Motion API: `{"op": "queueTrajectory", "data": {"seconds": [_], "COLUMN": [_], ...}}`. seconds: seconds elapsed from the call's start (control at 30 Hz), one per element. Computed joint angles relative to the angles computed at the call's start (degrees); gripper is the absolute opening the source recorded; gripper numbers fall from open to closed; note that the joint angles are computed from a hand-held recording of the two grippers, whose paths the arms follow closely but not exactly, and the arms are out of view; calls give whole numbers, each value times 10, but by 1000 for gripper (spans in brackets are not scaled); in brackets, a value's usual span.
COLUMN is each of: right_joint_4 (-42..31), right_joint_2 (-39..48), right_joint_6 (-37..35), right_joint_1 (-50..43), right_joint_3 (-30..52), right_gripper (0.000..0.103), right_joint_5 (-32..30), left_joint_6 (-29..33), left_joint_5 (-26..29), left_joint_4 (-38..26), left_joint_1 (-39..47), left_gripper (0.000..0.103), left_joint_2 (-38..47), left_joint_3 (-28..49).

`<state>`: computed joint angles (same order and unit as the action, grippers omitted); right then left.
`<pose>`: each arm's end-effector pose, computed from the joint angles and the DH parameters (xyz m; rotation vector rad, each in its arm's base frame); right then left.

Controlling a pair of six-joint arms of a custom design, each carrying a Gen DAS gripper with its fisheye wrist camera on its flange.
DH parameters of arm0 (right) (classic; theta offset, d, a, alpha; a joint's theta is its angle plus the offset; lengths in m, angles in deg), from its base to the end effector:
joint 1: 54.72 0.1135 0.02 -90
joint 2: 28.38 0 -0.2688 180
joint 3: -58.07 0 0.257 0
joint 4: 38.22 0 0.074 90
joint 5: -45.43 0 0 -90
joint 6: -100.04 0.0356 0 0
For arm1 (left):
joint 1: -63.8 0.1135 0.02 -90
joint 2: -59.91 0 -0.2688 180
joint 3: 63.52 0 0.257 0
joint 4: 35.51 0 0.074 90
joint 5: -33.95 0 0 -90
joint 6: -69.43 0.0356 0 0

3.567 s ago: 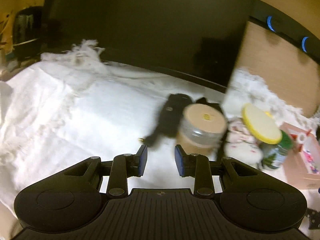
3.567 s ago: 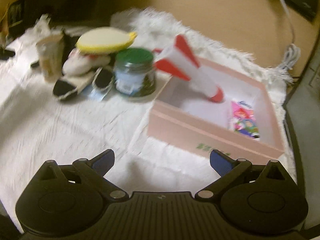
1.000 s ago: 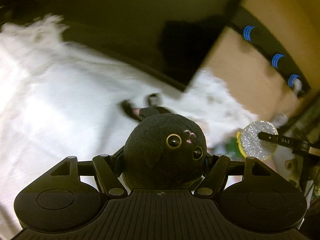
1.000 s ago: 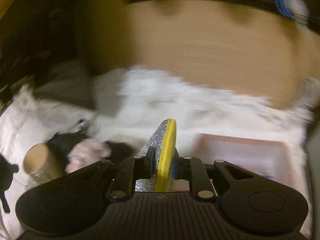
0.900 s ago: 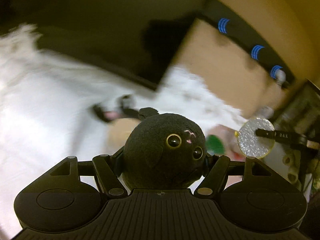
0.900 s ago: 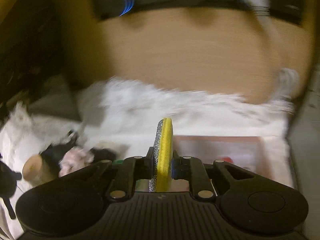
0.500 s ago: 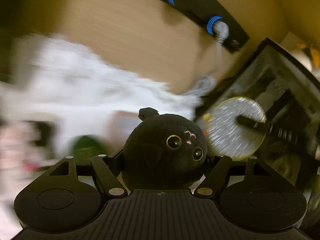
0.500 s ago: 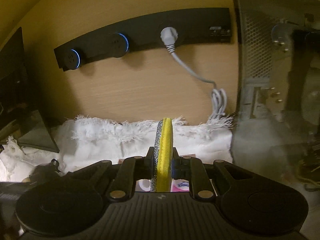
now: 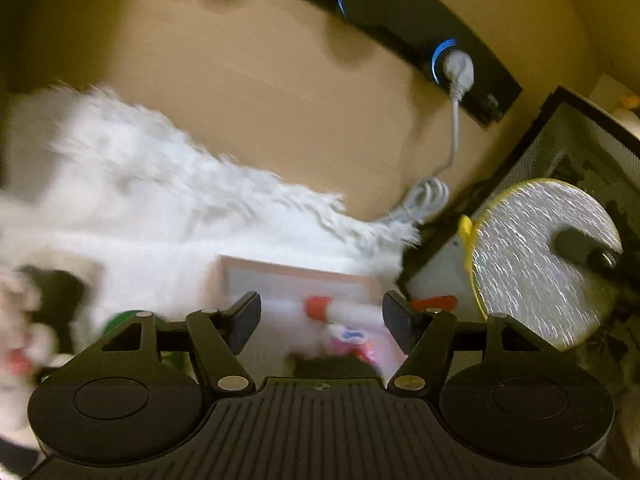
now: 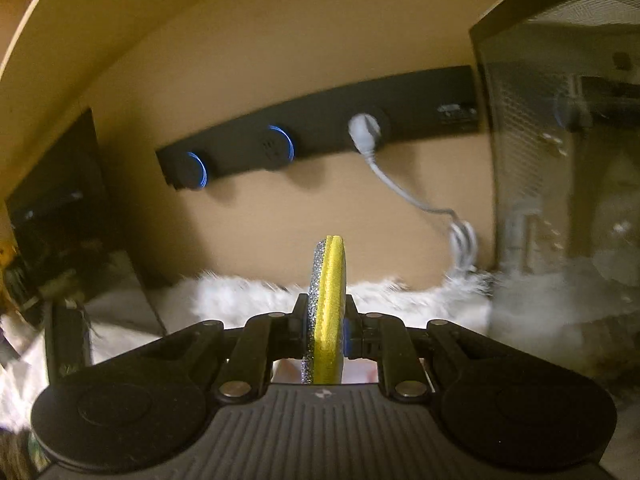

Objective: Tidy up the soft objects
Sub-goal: 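Lower the cat ball and glitter pad into the pink box while both tools release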

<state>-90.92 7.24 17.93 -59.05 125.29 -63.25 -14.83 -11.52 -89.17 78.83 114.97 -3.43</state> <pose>0.1214 0.0022 0.3659 -0.0111 1.9351 0.3571 0.1878 0.0246 0.2818 0.1612 2.2255 -0.7380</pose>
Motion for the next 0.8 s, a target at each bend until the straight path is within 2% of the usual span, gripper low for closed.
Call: {"op": "queueTrajectory", "data": {"seconds": [0.13, 0.27, 0.37, 0.47, 0.53, 0.57, 0.6, 0.63, 0.7, 0.77, 0.8], "right_joint_4": [37, 93, 134, 150, 129, 114, 105, 100, 102, 117, 122], "right_joint_2": [89, 200, 277, 315, 302, 276, 245, 209, 142, 121, 128], "right_joint_6": [39, 95, 121, 113, 93, 72, 51, 27, -20, -56, -62], "right_joint_1": [5, 53, 100, 154, 185, 199, 209, 215, 234, 239, 221], "right_joint_3": [-6, -40, -65, -84, -84, -84, -86, -89, -94, -95, -93], "right_gripper": [15, 15, 15, 16, 19, 21, 32, 50, 68, 69, 69], "right_joint_5": [-39, -34, -3, 36, 71, 93, 107, 124, 205, 291, 299], "left_joint_6": [98, 281, 432, 531, 587, 611, 627, 636, 663, 695, 692], "left_joint_5": [70, 134, 122, 95, 80, 75, 72, 68, 67, 68, 70], "left_joint_4": [-78, -178, -247, -276, -299, -310, -319, -326, -348, -376, -379], "left_joint_1": [143, 347, 470, 533, 563, 577, 584, 585, 592, 595, 584], "left_gripper": [72, 72, 72, 72, 72, 72, 72, 72, 72, 72, 72], "left_joint_2": [-40, -33, 14, 46, 82, 96, 104, 108, 121, 134, 133], "left_joint_3": [1, 2, 8, -5, -5, -4, -3, -4, 3, 10, 9]}}
